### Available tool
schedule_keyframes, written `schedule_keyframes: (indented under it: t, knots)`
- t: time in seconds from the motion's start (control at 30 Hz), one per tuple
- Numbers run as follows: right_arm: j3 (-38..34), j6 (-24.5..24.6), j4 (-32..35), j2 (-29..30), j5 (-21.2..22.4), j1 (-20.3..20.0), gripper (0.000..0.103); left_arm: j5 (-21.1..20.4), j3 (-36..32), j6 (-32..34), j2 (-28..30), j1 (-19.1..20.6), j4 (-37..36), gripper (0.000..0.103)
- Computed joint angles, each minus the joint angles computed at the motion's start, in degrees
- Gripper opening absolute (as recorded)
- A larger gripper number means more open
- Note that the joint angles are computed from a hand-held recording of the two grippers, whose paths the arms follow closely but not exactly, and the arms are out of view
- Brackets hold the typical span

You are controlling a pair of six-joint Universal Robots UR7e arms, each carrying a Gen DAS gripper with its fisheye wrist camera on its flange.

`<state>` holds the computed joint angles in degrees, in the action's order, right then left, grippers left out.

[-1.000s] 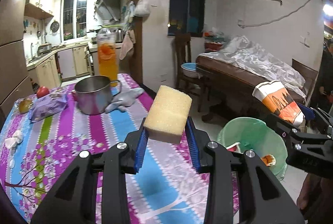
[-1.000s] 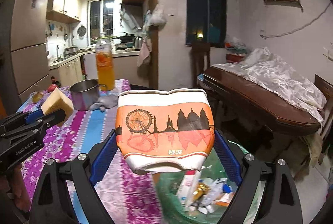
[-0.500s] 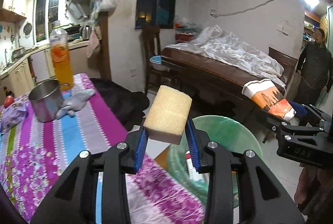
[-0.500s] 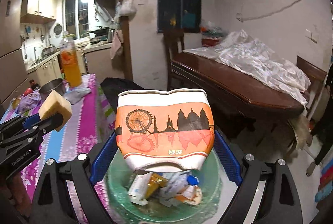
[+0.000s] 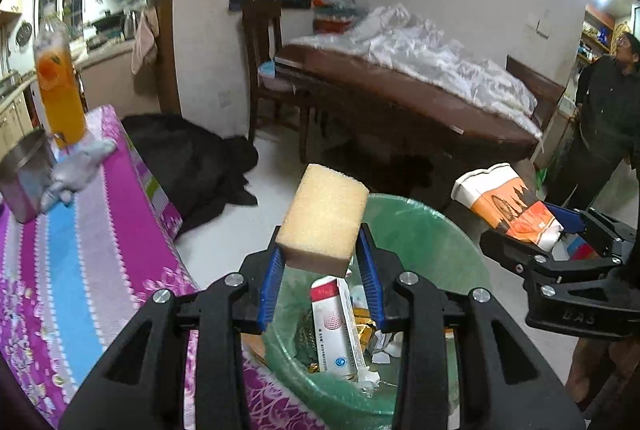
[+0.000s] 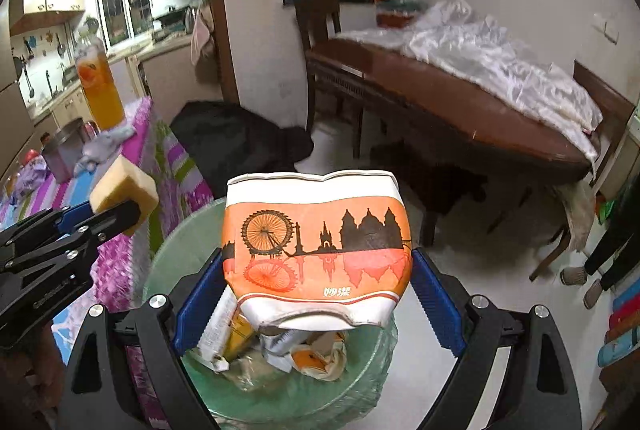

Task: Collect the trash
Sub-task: 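Carry the yellow sponge and bread bag with both grippers over the green bin, then open both grippers to drop the sponge and bread bag into the bin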

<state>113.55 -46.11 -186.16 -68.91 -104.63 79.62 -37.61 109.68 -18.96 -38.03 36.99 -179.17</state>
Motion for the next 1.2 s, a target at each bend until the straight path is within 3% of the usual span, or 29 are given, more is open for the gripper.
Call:
schedule_keyframes:
  t: [0.3, 0.8, 0.83, 0.9, 0.97, 1.2]
  knots:
    - [-5.47, -0.36, 6.11, 4.68, -3.47, -0.9, 0.089, -3.52, -2.74, -2.34, 1.93, 3.31, 5.02, 0.034]
    - [-6.69, -0.44, 6.84, 6.01, -2.63, -1.8, 0.089, -3.21, -3.79, -2.82, 2.26, 3.8, 6.46, 0.034]
    - [-6.66, -0.44, 6.88, 5.96, -2.53, -1.88, 0.089, -3.31, -3.83, -2.84, 2.21, 3.84, 6.66, 0.036]
    - [-6.5, -0.4, 6.87, 5.79, -2.34, -2.02, 0.09, -2.59, -3.85, -3.05, 2.31, 3.67, 6.76, 0.057]
    - [-6.35, -0.26, 6.6, 5.48, -1.94, -2.23, 0.09, -1.59, -3.83, -2.84, 2.5, 3.54, 6.14, 0.065]
    - [-5.46, 0.98, 6.67, 3.98, -0.01, -3.24, 0.093, -1.36, -3.86, -3.37, 2.33, 3.87, 6.58, 0.067]
